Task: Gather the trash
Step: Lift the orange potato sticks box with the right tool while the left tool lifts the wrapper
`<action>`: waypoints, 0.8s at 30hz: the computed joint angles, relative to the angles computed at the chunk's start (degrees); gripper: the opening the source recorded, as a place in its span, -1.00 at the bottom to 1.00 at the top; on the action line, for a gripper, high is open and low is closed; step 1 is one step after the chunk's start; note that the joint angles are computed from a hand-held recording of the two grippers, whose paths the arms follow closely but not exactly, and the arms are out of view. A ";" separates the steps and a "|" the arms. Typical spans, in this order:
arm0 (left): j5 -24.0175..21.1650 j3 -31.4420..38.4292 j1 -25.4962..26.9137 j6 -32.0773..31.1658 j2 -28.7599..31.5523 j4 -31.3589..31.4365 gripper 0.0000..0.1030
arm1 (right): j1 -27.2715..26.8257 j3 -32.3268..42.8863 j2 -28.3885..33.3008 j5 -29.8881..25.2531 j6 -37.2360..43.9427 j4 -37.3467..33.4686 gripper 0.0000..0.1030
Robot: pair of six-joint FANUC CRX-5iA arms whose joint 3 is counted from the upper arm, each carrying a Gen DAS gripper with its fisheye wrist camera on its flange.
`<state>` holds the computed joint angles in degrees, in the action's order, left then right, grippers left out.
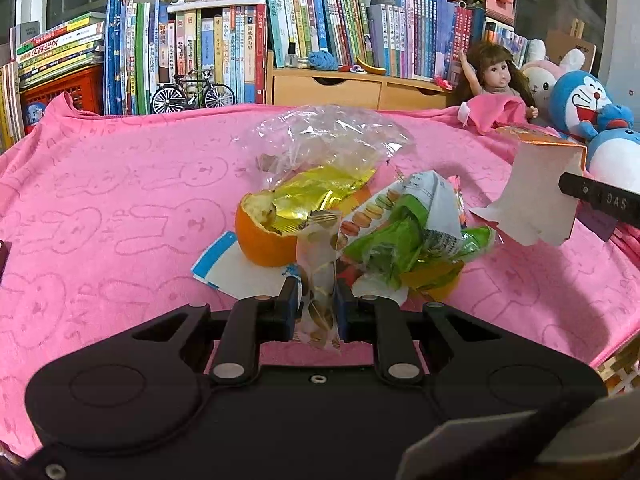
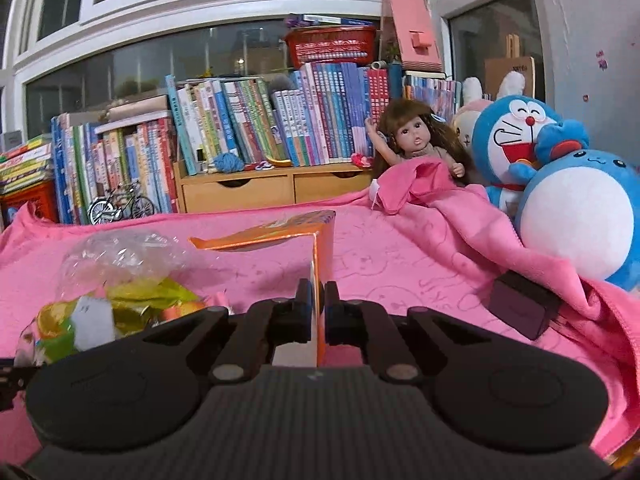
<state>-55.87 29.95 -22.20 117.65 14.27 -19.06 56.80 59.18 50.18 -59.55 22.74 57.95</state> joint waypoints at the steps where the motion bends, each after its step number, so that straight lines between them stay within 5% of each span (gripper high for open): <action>1: 0.02 -0.18 -0.09 -0.03 -0.12 0.15 -0.65 | 0.17 -1.08 -0.58 0.22 -0.35 0.32 -0.84; 24: 2.91 -9.94 -2.70 -1.84 -8.09 4.27 -0.66 | 5.42 -31.16 -18.69 7.05 -15.17 6.45 -0.83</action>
